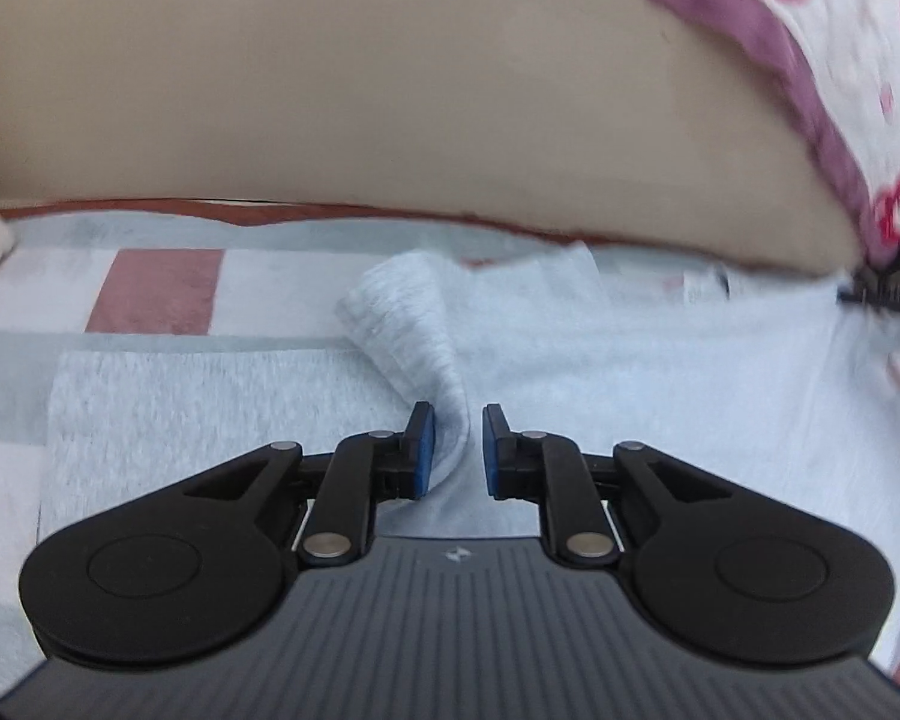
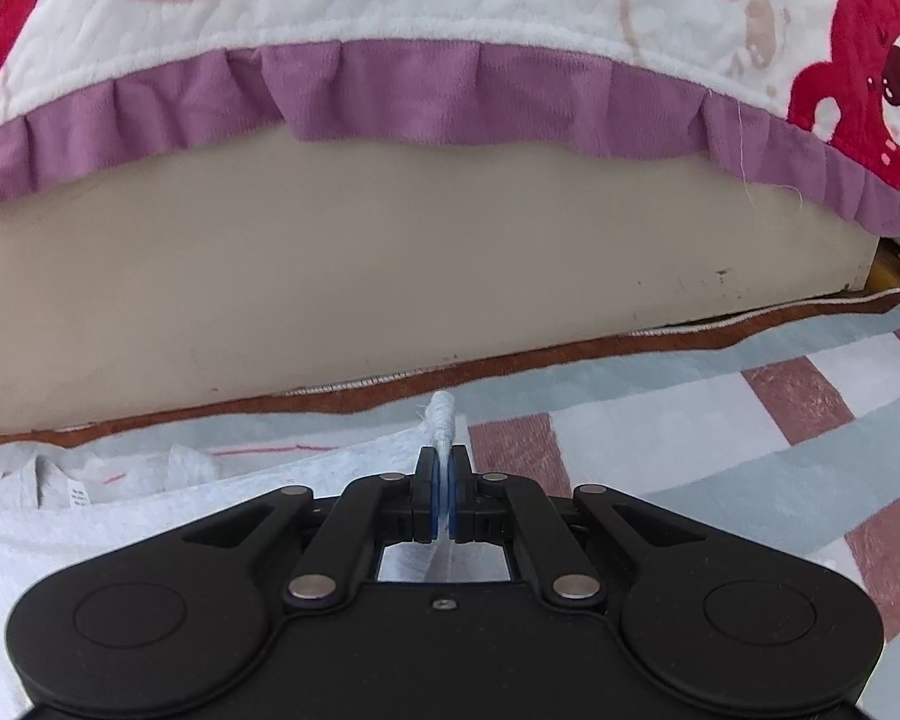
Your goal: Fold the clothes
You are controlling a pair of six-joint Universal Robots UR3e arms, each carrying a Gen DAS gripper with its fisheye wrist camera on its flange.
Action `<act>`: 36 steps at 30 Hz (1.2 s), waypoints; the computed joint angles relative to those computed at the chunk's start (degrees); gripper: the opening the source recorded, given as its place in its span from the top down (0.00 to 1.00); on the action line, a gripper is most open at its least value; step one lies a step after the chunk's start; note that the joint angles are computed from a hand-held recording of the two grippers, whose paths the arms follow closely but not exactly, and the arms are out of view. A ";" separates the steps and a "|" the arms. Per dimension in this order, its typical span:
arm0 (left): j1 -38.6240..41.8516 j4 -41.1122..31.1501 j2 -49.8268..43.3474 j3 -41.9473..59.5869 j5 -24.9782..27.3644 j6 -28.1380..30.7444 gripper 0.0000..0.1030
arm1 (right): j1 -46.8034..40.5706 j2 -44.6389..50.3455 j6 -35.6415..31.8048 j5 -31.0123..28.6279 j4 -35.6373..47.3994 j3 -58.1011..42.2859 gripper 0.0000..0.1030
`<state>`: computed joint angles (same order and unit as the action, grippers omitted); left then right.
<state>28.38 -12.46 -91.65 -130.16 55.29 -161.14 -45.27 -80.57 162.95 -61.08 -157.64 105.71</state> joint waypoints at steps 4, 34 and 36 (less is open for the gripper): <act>-3.07 2.40 1.98 -0.57 6.13 -1.86 0.75 | 0.45 0.10 -0.75 -1.46 0.75 0.01 0.97; 2.55 -11.54 -15.03 22.23 -2.57 -12.26 0.46 | 2.18 0.90 -5.64 -6.33 4.10 -0.63 0.97; 2.56 -13.29 -17.51 25.10 -5.19 -11.82 0.46 | 2.01 0.61 -6.39 -6.13 4.41 -0.46 0.97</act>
